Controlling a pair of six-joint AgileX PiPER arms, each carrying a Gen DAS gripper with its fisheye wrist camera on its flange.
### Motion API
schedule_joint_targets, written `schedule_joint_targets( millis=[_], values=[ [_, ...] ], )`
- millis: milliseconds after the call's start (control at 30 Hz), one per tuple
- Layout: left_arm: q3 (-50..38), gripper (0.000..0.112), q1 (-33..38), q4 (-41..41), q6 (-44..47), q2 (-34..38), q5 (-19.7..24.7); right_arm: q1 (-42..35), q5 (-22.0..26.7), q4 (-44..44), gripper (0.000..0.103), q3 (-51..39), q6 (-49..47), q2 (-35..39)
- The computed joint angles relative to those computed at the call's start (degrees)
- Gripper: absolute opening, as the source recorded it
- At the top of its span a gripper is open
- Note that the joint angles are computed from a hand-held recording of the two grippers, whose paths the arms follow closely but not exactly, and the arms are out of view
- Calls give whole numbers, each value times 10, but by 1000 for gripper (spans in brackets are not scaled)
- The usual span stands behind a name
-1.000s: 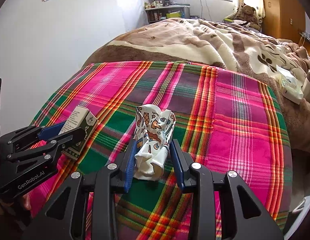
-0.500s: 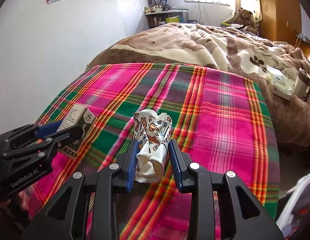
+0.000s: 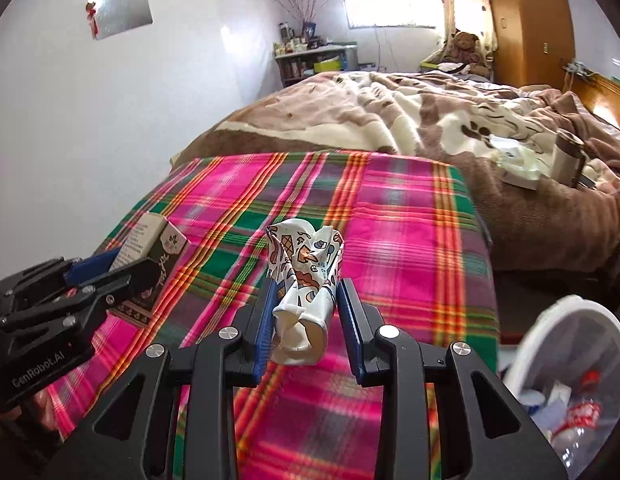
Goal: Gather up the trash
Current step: 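Carry the box with the left tool while the right tool carries the wrapper to the wastebasket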
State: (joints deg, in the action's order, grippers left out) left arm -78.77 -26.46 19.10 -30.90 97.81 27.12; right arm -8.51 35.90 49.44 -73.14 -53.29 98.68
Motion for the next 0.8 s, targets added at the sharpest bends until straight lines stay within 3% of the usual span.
schedule_joint_targets(
  millis=[333,800],
  values=[
    [-8,33,-101,78,-91,-20,8,-108,22,76,32,83,-97,-91],
    [-83,33,-212,80,-104,42,13,-250,27,125,32,140,-153,-150]
  ],
)
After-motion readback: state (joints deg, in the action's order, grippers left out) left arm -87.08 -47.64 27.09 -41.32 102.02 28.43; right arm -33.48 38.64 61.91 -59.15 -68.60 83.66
